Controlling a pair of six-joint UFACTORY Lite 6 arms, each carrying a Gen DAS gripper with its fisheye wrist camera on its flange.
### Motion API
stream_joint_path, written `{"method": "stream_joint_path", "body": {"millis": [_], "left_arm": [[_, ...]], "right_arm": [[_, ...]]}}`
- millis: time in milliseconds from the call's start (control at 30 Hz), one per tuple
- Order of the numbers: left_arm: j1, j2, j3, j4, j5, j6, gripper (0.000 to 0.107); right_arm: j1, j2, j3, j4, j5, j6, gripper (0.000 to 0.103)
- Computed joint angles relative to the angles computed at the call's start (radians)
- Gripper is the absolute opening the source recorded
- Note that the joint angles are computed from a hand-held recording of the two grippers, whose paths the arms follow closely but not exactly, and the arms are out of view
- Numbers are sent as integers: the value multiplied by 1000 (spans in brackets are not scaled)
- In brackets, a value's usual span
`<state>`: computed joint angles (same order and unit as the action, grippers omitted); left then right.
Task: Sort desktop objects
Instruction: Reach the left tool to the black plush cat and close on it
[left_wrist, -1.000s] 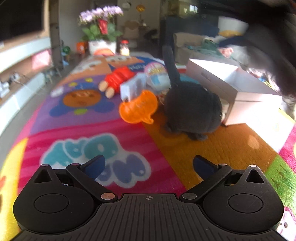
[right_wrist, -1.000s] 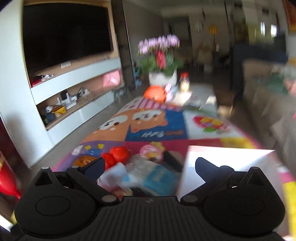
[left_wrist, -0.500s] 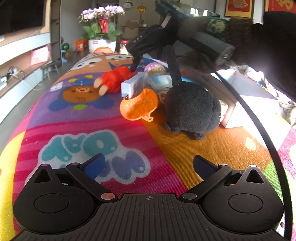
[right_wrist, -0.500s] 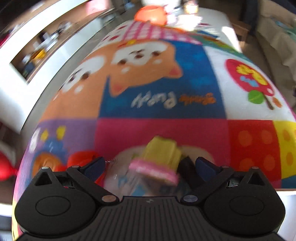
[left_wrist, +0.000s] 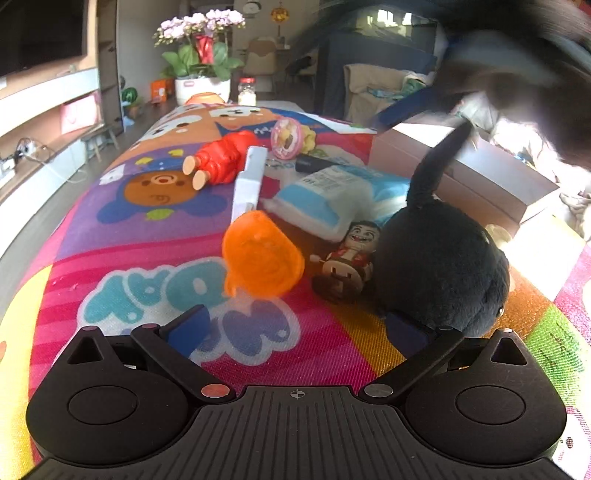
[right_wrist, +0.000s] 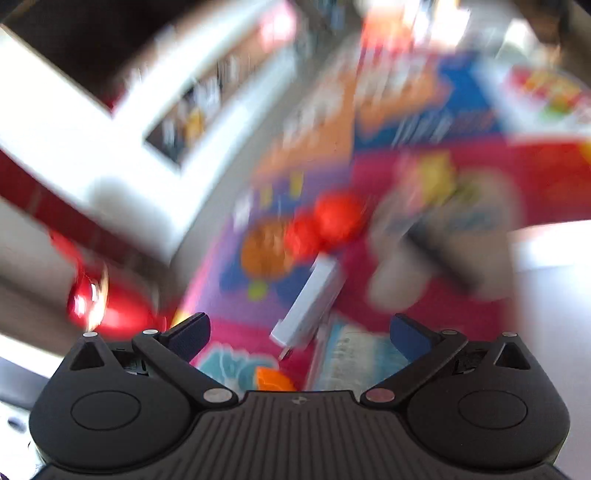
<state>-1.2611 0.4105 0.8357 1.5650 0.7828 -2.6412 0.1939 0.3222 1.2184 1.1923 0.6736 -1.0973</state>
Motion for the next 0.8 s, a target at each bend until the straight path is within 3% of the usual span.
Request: {"method": "stream_joint_path", "body": {"millis": [100,233,333,433,533,667,733,800], "left_arm": [[0,-1,0,0,0,-1,103],[17,-16,3,-13,-29,39,103],[17,-35,-12,-21,-49,78,103],[-38,-33,-9,-113,-3,138,103],[-90,-62,-46,-135,31,121,103],[-155,-122,-110,-65,73,34,103],[-167,-156,-136,34,46,-19,103],[-157,-139,-108,100,21,-29,103]], "right_arm": [[-185,-202,-294,176,-20,-271,103],[-349,-155,-398,230,103,-336,103],[-311,-125,-408,289,193,-369,103],[-228,-97,-400,352,203,-385,103],[-223,-115,-421,342,295,-416,103],[-345,-503,-733,435,281,-659,103],[-535,-712,-892,471,313,-794,103],[-696,-808,-991,534,314,-895,103]]}}
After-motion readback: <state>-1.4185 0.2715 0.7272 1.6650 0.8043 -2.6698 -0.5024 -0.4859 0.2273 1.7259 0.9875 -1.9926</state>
